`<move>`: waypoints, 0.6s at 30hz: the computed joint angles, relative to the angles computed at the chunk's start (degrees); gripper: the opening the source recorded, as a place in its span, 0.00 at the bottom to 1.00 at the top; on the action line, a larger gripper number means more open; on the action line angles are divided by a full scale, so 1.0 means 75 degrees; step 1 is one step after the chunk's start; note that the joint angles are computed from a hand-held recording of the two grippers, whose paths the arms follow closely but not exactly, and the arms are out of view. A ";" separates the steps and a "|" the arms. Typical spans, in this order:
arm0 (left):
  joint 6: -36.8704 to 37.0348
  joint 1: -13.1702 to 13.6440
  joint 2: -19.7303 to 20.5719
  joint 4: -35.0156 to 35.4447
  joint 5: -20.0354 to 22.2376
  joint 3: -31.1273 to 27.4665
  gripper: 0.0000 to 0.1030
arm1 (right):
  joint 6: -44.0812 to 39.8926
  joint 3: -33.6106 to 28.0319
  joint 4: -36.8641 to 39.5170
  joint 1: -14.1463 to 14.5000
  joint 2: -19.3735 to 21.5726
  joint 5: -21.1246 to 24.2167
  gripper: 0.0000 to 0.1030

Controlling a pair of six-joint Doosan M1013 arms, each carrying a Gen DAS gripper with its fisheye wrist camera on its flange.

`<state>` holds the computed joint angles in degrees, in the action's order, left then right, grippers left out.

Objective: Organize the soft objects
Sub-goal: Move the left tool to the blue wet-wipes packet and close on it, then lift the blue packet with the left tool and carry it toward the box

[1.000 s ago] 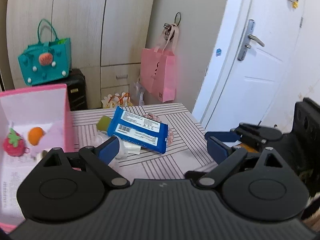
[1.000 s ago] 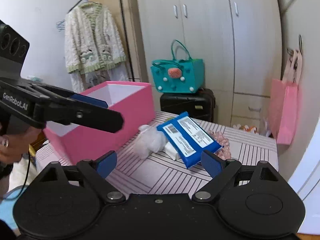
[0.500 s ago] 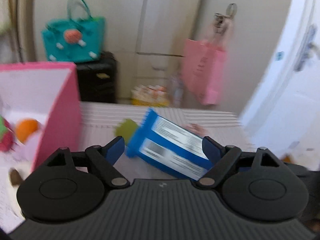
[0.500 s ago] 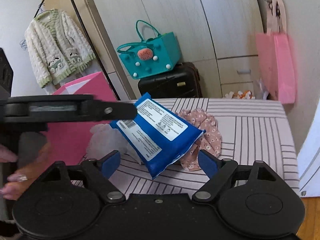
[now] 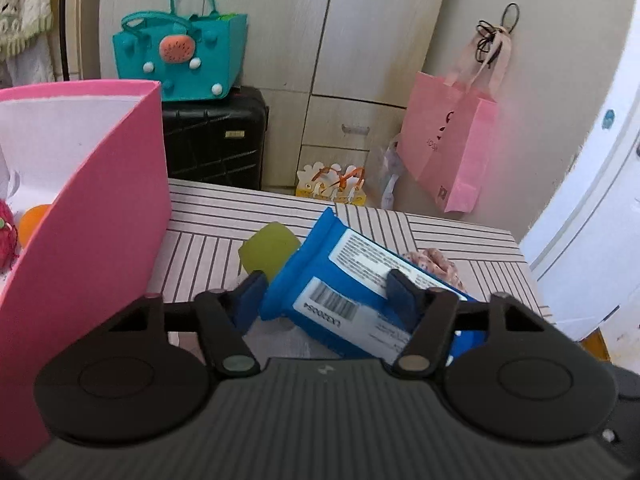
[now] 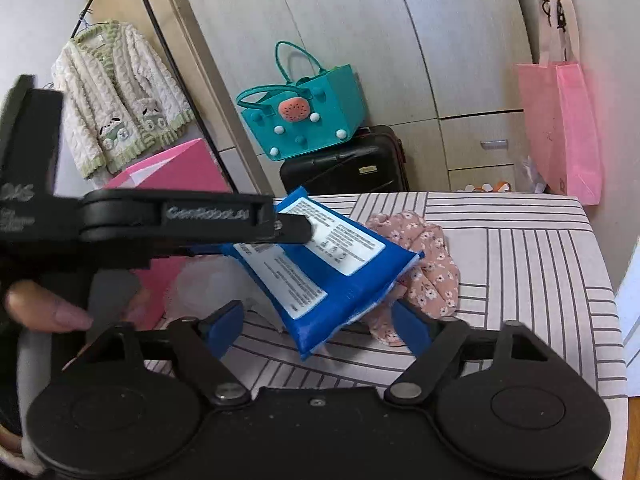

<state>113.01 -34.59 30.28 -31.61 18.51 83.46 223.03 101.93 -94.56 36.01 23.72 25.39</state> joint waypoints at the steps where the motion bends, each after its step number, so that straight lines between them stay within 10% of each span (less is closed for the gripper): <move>1: 0.0255 0.0008 -0.0030 -0.0236 -0.0013 0.0049 0.53 | 0.0072 0.0011 -0.0024 0.0000 0.0011 0.0042 0.65; 6: 0.1277 0.0081 -0.0086 -0.1041 0.0340 0.0106 0.47 | 0.0065 0.0023 0.0020 0.0051 0.0019 0.0153 0.45; 18: 0.2793 0.0061 -0.0377 -0.1715 0.0214 0.0529 0.46 | -0.1403 -0.0064 0.0928 0.0242 -0.0030 0.0587 0.39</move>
<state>133.96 -34.13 27.45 -44.47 20.12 87.42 212.51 101.45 -87.61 37.83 23.49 29.79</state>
